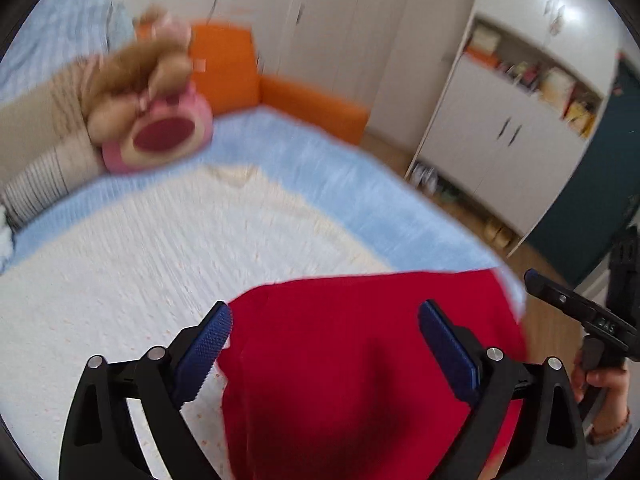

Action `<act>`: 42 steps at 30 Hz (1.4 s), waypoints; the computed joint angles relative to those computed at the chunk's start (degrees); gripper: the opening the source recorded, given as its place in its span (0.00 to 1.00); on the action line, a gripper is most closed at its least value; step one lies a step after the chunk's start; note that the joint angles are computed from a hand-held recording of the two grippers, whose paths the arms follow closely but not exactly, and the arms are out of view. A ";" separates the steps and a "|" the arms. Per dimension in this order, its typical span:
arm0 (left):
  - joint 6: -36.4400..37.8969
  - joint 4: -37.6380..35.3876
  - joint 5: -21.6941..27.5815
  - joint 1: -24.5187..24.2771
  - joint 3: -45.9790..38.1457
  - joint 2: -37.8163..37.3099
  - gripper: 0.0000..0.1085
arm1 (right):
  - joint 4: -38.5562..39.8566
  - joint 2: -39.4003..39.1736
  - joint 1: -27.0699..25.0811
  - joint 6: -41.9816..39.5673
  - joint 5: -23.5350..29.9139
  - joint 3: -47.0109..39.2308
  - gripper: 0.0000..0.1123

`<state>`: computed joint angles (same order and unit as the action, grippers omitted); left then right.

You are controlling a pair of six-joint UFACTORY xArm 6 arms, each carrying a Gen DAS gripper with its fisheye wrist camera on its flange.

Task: Fold large clothes
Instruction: 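Carry the red bundle with both tools onto the black and pink stack, release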

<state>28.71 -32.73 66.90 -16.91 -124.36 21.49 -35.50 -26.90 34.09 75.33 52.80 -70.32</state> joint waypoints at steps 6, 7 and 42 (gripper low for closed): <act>11.21 -10.27 -2.78 2.81 21.83 -17.76 0.88 | -11.61 -0.33 17.00 2.21 14.11 -4.35 0.67; 11.55 -9.23 -4.57 1.89 25.29 -19.22 0.88 | -11.60 0.87 18.05 1.79 16.72 -5.05 0.66; 41.42 -29.15 -29.50 6.90 84.96 -67.24 0.93 | -32.49 15.36 49.28 28.63 39.26 -3.24 0.88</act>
<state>70.12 -61.89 37.40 -10.01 -39.40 -45.75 -67.99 -11.54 83.36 103.96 92.06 -73.56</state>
